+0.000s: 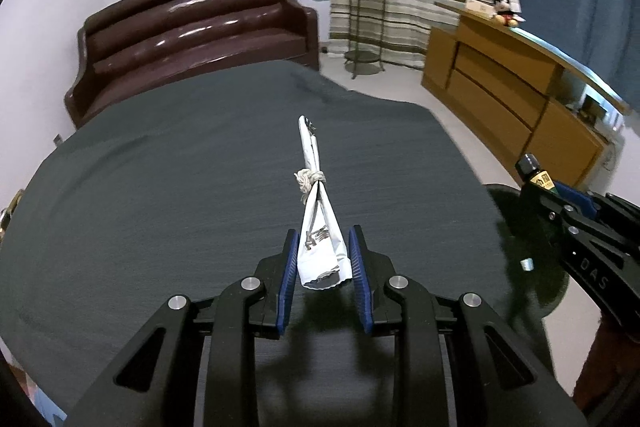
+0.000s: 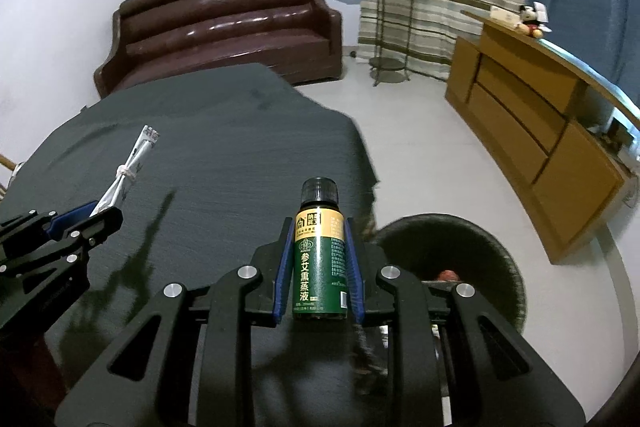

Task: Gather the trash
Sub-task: 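Carry the white wrapper and green bottle over the black bin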

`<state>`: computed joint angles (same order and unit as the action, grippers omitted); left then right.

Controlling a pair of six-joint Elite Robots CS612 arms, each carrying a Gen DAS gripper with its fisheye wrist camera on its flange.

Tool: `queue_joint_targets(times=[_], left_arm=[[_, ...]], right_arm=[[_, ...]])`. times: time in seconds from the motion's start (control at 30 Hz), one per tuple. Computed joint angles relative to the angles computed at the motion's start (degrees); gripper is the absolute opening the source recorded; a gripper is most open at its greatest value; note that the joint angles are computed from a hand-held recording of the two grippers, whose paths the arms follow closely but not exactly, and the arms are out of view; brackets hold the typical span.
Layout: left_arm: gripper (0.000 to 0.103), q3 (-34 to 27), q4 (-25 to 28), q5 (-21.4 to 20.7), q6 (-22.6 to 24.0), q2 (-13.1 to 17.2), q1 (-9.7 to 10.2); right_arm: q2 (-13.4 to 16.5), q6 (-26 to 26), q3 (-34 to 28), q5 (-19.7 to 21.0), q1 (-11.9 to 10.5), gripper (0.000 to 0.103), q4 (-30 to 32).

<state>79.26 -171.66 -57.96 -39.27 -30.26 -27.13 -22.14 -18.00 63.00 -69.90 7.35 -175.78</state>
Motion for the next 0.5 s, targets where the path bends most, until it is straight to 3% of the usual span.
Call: queue_joint_targets(times=[0.5], left_arm=[[0.026, -7.5, 0.03, -3.48, 9.18, 3.66, -2.36]], right_arm=[[0.35, 3.31, 0.06, -3.94, -3.35, 0.023, -2.6]])
